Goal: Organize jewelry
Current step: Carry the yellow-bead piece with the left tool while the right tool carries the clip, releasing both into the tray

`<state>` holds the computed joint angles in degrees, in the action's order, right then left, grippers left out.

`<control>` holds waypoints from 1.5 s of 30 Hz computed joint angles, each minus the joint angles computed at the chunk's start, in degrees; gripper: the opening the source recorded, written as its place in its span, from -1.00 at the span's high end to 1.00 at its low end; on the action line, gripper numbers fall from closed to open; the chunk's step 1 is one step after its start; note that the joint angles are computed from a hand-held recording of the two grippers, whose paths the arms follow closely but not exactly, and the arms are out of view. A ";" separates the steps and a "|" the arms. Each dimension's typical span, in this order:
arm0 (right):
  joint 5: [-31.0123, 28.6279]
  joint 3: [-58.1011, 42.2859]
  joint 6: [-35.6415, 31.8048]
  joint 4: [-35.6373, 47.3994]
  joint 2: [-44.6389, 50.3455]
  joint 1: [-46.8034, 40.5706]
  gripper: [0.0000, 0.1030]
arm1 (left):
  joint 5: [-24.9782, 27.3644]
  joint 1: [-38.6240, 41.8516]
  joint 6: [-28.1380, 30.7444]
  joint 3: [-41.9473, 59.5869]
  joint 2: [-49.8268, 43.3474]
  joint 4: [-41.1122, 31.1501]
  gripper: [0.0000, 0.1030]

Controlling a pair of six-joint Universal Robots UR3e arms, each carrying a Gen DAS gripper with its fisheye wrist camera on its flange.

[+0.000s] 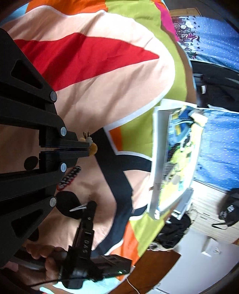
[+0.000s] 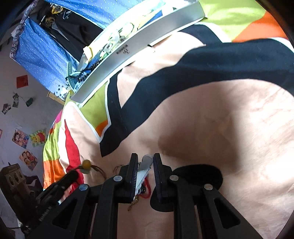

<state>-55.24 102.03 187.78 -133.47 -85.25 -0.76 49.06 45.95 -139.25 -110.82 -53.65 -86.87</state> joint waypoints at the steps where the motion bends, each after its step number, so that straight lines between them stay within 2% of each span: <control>1: 0.27 0.16 0.11 -0.43 -0.14 -0.05 0.68 | -1.28 1.08 0.94 0.21 0.69 -1.34 1.00; 5: 1.03 0.16 -0.18 -1.12 -0.84 -0.24 0.68 | -5.30 5.85 5.71 3.96 3.12 -10.30 1.00; 6: 0.93 0.14 0.01 -1.53 -0.84 0.01 0.68 | -6.06 6.15 5.90 4.41 3.09 -10.60 1.00; 14: 2.25 0.50 0.57 -2.80 -1.70 -0.50 0.68 | -12.49 14.77 21.43 12.57 6.88 -31.95 1.00; 18: 3.02 0.55 0.57 -3.27 -1.87 -0.76 0.68 | -12.17 12.93 19.42 11.59 6.96 -28.89 1.00; 20: 3.24 0.61 0.66 -3.64 -1.96 -0.77 0.68 | -11.51 10.97 16.32 10.53 6.38 -25.08 1.00; 24: 4.68 0.73 1.34 -4.54 -2.33 -1.43 0.68 | -7.17 0.74 1.90 8.09 0.27 -6.50 1.00; 28: 5.04 -0.61 1.93 -7.40 -2.00 -1.94 0.68 | -5.59 -7.02 -9.29 10.14 -7.66 8.03 1.00; 32: 3.94 -3.30 2.70 -13.32 0.05 -2.25 0.68 | -1.79 -15.90 -21.95 17.04 -19.79 22.71 1.00; 36: 2.59 -9.58 5.92 -20.90 5.75 -2.42 0.68 | 3.37 -22.77 -31.90 27.98 -33.07 33.18 1.00; 39: -1.25 -17.43 7.13 -23.85 11.86 -1.10 0.68 | 8.99 -27.41 -36.34 38.31 -43.29 36.54 0.99; 45: -6.58 -37.56 10.84 -24.40 27.35 1.03 0.68 | 16.16 -32.14 -41.90 56.58 -59.46 36.90 1.00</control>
<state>-61.82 64.47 198.62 -157.87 -57.90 0.27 65.22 13.81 -181.15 -54.24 -113.11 -49.97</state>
